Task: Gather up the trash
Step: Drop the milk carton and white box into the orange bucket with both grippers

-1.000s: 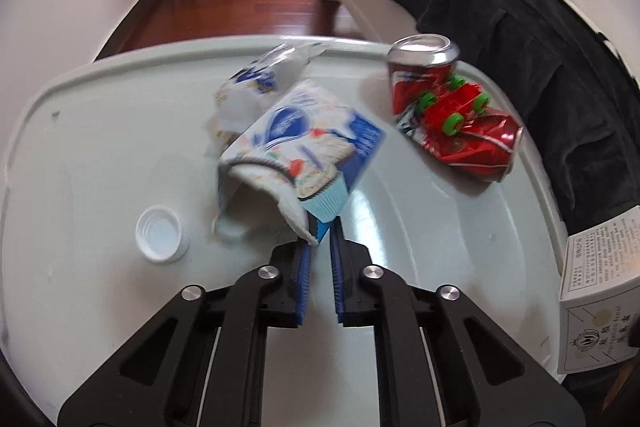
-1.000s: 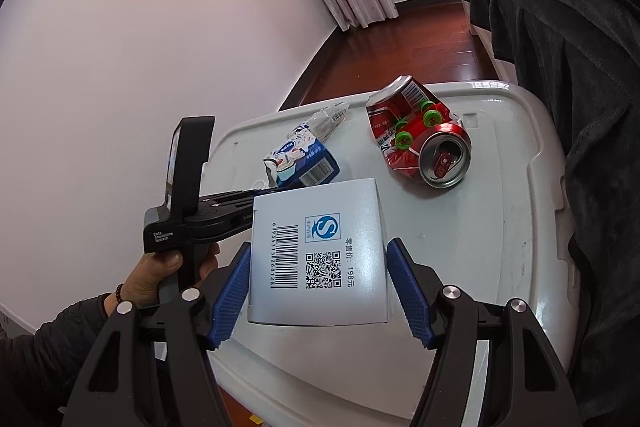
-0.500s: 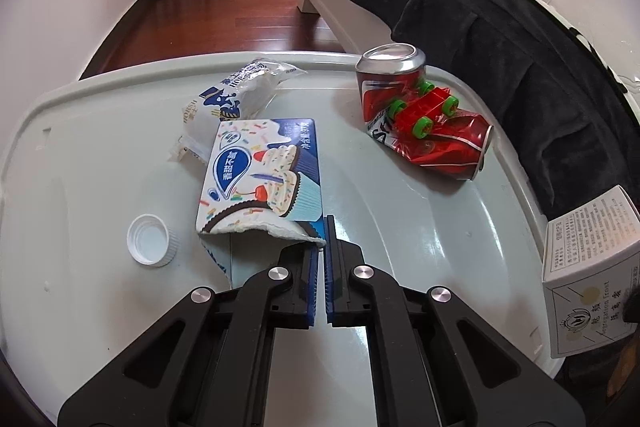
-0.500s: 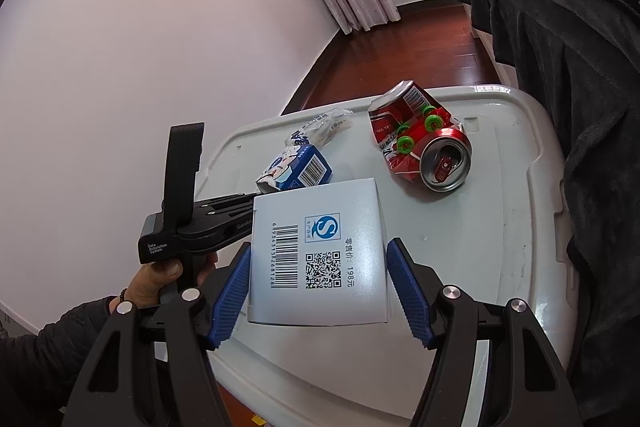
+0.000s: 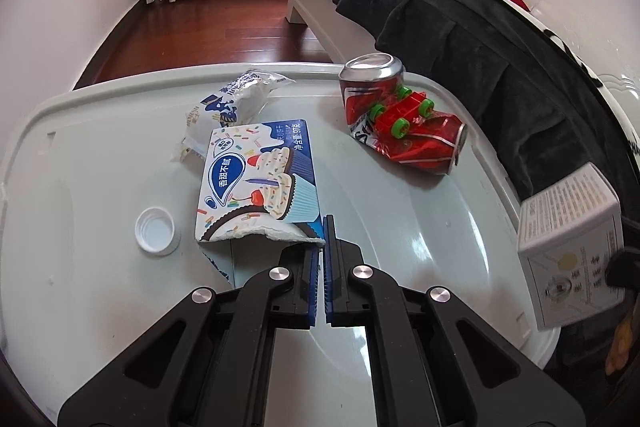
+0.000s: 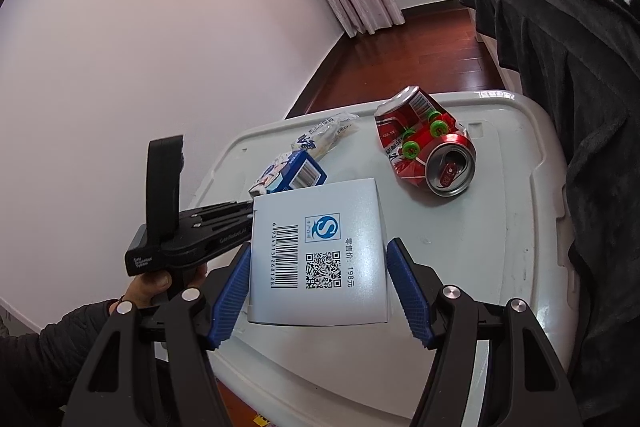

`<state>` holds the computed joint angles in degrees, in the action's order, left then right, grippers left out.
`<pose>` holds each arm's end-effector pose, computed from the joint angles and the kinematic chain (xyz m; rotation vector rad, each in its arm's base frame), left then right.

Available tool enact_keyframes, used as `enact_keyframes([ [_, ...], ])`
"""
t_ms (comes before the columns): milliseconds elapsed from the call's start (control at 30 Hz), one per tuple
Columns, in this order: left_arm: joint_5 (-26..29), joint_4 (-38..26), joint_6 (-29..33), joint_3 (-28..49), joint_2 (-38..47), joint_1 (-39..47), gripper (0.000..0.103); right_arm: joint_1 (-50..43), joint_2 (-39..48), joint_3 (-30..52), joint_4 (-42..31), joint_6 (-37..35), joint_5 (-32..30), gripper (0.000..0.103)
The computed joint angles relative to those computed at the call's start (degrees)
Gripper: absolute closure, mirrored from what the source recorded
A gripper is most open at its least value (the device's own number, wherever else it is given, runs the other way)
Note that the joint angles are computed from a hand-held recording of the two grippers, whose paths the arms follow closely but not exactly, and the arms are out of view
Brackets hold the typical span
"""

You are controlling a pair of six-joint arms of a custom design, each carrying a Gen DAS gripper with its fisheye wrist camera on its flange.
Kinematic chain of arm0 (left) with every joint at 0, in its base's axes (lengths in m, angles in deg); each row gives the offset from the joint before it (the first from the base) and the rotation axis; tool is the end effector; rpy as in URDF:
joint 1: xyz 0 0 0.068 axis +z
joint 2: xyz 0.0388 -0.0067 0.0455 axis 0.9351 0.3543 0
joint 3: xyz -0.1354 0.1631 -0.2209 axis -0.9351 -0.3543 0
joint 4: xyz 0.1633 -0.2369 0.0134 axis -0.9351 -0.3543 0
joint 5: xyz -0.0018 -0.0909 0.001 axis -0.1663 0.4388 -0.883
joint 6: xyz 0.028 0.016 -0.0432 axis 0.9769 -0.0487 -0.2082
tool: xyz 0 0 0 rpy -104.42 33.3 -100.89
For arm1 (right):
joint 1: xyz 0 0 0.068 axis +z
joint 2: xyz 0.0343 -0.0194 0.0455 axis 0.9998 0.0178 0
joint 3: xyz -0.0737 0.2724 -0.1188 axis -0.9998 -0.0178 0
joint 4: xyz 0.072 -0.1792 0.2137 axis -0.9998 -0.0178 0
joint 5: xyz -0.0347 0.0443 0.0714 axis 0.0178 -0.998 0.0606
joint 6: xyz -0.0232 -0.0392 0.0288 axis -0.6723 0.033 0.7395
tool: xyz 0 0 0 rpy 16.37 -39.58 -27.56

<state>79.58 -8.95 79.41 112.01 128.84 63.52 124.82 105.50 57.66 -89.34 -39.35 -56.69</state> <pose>0.3064 -0.0406 0.2528 0.1975 2.4953 -0.4032 0.2677 0.2044 0.3437 -0.3294 2.4355 0.8111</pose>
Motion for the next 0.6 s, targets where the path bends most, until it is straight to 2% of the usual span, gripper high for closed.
enact_keyframes([
  [167, 0.66, -4.66, 2.40, -2.98, -7.86, -0.13, 0.102, 1.58, -1.53, -0.28, 0.02, 0.76, 0.58, 0.037],
  [300, 2.47, -11.99, 4.42, -7.31, -18.35, 1.29, 0.102, 5.87, -5.72, -2.34, -0.95, 3.18, 2.87, 0.037],
  [400, 4.88, -21.99, 6.82, -9.98, -28.77, 3.40, 0.102, 9.90, -9.33, -4.96, -1.34, 6.29, 4.84, 0.037],
  [600, 6.22, -41.51, 9.98, -11.76, -46.04, 3.89, 0.102, 23.36, -14.29, -9.58, -2.47, 14.92, 10.72, 0.037],
])
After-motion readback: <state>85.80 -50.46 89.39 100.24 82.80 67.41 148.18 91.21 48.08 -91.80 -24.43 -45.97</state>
